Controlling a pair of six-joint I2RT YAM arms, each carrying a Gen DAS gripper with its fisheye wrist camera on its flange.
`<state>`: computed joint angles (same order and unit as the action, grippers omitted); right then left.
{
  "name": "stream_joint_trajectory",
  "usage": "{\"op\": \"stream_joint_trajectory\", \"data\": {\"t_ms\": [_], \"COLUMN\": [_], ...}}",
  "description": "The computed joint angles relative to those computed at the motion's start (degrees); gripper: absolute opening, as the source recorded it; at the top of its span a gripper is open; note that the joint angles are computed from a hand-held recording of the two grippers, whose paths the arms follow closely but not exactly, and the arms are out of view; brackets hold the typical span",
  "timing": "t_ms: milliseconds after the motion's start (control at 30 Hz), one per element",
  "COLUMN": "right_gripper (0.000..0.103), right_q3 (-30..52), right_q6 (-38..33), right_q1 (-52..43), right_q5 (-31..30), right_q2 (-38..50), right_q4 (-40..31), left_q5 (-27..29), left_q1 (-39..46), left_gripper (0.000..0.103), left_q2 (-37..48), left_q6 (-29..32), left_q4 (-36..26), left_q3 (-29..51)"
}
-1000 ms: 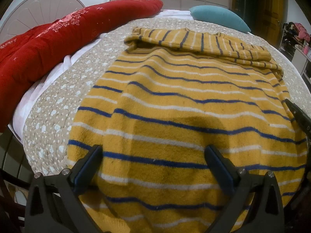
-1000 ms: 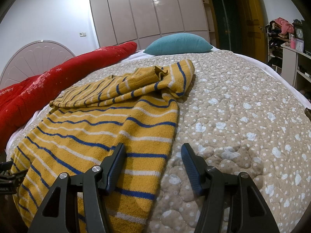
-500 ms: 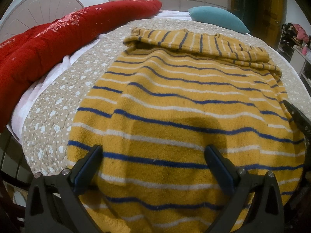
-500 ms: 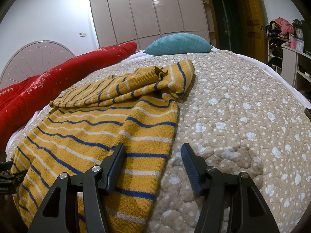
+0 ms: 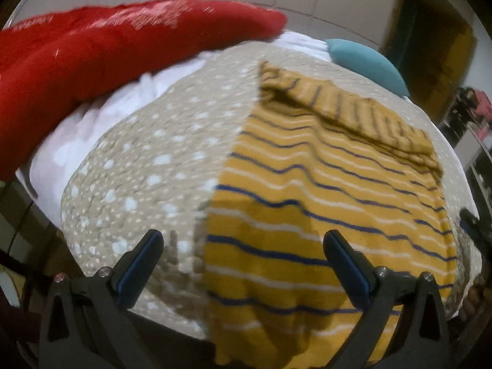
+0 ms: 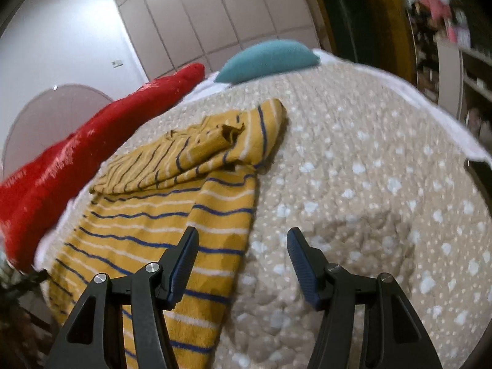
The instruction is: Fold small clothes
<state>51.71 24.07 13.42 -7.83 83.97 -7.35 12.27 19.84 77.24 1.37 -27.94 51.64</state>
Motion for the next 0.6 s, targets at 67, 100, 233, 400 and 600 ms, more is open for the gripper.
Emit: {"op": "stream_joint_trajectory", "data": {"t_ms": [67,100,233,400,600], "right_gripper": [0.064,0.064,0.064,0.067,0.066], "right_q3": [-0.41,-0.67,-2.41,-7.06,-11.02], "right_q6": [0.52,0.34,0.94,3.34,6.25], "right_q1": [0.45,1.17,3.89,5.20,3.87], "right_q5": [-3.14,-3.66,-9.26,-14.03,-16.74], "right_q2": [-0.36,-0.61,-0.88,-3.29,-6.51], "right_q4": [-1.16,-1.57,-1.71,0.40,1.93], "left_q5": [1.34,2.84,8.22,14.04,21.50], "left_q1": [1.44,2.32,4.80,8.48,15.78], "left_gripper": [0.103,0.103,0.102,0.085,0.074], "left_q2": [1.70,2.95,5.12,4.04,5.82], "left_q6": [0.21,0.42,0.93,1.90,2.01], "left_q4": [-0.10,-0.44,-0.85,-1.43,-3.18], "left_q3": [0.25,0.65,0.42,-0.13,2.25]}}
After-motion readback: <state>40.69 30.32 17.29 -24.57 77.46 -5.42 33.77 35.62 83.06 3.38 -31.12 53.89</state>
